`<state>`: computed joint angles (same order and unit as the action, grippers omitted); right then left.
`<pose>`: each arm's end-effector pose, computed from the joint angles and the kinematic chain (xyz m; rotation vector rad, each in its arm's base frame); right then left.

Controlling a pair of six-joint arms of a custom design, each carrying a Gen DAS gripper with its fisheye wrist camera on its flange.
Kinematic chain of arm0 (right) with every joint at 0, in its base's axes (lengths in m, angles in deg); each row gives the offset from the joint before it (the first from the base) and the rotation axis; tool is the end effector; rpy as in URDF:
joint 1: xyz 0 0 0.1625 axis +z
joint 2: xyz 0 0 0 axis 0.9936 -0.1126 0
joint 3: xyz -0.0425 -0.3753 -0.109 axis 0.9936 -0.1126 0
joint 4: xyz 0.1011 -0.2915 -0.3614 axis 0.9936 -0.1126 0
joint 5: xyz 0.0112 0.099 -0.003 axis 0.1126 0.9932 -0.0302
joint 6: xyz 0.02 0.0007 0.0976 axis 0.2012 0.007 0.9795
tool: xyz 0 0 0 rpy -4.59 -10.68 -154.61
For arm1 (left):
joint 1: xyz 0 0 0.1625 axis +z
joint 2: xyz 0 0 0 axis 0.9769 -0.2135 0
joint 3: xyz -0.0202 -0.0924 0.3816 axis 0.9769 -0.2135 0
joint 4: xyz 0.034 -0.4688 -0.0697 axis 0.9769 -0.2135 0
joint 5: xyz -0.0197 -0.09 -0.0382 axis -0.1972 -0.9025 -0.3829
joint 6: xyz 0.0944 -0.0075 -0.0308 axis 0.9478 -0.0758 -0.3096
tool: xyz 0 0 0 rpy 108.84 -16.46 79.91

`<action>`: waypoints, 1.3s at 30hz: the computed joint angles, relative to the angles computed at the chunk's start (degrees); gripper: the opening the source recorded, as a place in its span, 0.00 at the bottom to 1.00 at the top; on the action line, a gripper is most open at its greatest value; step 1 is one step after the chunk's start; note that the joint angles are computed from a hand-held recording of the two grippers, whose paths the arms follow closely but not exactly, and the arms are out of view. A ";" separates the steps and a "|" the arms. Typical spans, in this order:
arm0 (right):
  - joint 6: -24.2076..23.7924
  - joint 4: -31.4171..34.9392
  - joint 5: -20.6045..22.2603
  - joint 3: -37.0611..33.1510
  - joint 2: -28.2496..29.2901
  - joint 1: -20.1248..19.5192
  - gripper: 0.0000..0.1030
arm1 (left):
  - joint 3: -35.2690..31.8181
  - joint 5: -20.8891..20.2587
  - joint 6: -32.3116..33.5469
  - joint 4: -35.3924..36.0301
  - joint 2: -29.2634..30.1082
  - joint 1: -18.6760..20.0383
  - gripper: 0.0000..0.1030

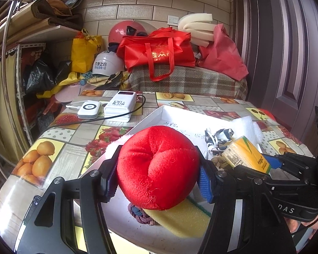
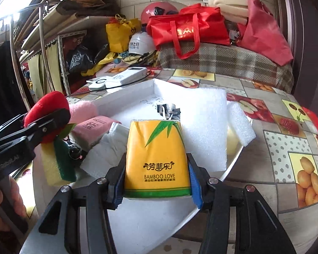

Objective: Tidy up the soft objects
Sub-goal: 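Lower the tissue pack and plush apple into the tray and open both tools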

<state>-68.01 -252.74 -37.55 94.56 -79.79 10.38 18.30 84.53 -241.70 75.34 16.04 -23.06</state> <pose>0.1219 -0.4715 0.1354 0.4877 -2.1828 1.0779 -0.1634 -0.5329 0.0569 1.0072 2.3708 -1.1953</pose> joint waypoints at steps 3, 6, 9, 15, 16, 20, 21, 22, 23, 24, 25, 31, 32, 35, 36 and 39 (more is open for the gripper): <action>0.15 -1.99 2.22 1.21 0.48 0.65 0.49 | 0.49 0.25 0.06 -2.56 0.09 -0.48 0.60; 0.30 -3.51 2.09 0.98 1.42 1.24 0.49 | -0.85 0.16 -1.86 -2.31 1.52 -0.92 0.60; 0.78 -4.52 2.22 0.99 1.42 1.08 0.49 | -3.16 -0.99 -3.03 -0.26 3.98 -1.74 0.60; 3.63 -3.28 1.92 0.66 0.72 0.37 0.49 | -4.19 -2.38 -3.41 0.51 5.31 -2.38 0.61; 3.54 -3.52 1.66 0.60 0.89 0.48 0.50 | -4.10 -2.75 -3.54 0.17 5.32 -2.44 0.64; 2.79 -4.95 0.38 0.23 1.80 0.99 0.74 | -2.09 -5.62 -3.83 -3.76 4.22 -2.90 1.00; 2.77 -5.51 -0.33 0.09 2.16 1.22 0.86 | -1.89 -5.02 -3.91 -3.90 3.97 -2.67 1.00; 2.69 -6.19 -0.79 -0.04 2.45 1.35 0.92 | -1.65 -4.69 -4.00 -4.09 3.69 -2.52 1.00; 2.56 -6.70 -0.84 -0.02 2.53 1.35 0.99 | -1.46 -4.49 -4.11 -4.28 3.48 -2.41 1.00; 2.40 -7.06 -0.84 0.01 2.60 1.38 1.00 | -1.32 -4.25 -4.16 -4.41 3.29 -2.33 1.00; 2.21 -7.39 -0.74 0.02 2.66 1.35 1.00 | -1.20 -3.99 -4.14 -4.52 3.09 -2.20 1.00; 2.33 -8.58 -0.66 0.16 2.72 1.28 1.00 | -0.17 -3.51 -4.66 -5.93 2.00 -1.83 1.00; 2.40 -8.86 -0.49 0.26 2.67 1.23 1.00 | 0.00 -3.50 -4.85 -6.11 1.83 -1.78 1.00; 2.24 -10.10 -0.17 0.48 2.83 1.24 1.00 | 0.39 -3.54 -5.36 -6.48 1.39 -1.66 1.00; 2.05 -10.44 -0.11 0.48 2.93 1.26 1.00 | 0.41 -3.61 -5.52 -6.49 1.33 -1.63 1.00; 1.23 -11.58 0.03 0.50 3.31 1.41 1.00 | 0.84 -3.60 -5.80 -6.98 0.91 -1.51 1.00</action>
